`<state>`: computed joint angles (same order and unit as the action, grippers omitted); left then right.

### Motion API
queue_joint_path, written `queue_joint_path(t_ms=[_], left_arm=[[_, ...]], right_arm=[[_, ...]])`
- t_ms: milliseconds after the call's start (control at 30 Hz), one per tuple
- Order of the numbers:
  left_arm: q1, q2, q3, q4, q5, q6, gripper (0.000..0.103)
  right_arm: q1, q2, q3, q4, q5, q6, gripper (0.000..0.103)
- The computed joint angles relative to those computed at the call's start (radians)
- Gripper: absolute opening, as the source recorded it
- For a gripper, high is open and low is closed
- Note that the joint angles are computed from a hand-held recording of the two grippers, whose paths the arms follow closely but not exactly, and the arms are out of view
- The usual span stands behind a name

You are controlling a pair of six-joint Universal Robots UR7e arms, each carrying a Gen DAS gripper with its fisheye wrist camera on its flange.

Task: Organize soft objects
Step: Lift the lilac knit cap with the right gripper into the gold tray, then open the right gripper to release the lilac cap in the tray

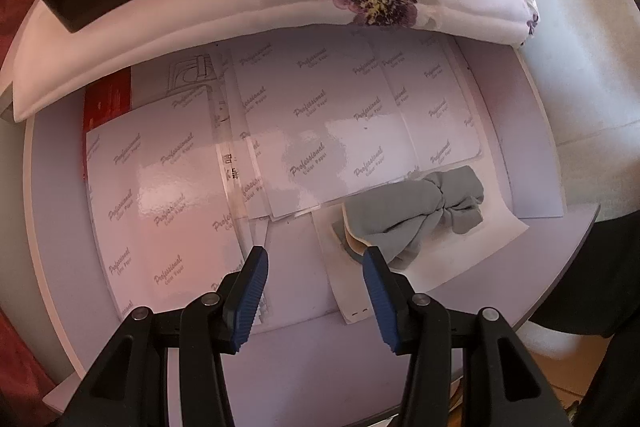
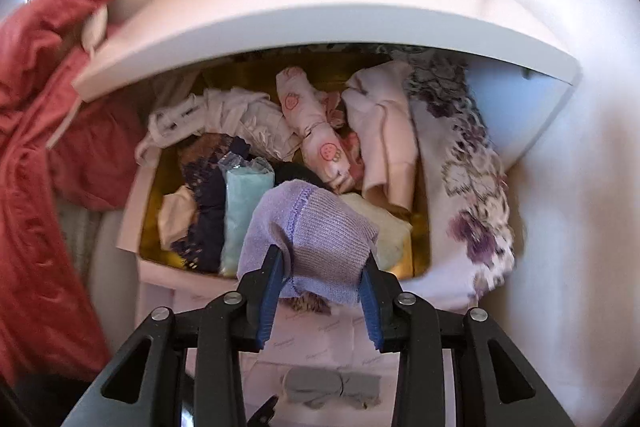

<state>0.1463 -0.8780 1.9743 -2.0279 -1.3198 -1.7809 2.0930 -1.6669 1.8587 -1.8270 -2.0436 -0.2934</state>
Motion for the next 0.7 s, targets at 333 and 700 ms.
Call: queue_joint_path(t_ms=[333, 700], left_arm=[[-0.001, -0.023, 0.016, -0.023, 0.012, -0.033, 0.050], [-0.003, -0.018, 0.015, -0.011, -0.002, -0.051, 0.050]], right_arm=[[0.008, 0.067, 0.076, -0.088, -0.101, -0.068, 0.043], [-0.029, 0.042, 0.058, -0.049, -0.046, -0.042, 0.057]])
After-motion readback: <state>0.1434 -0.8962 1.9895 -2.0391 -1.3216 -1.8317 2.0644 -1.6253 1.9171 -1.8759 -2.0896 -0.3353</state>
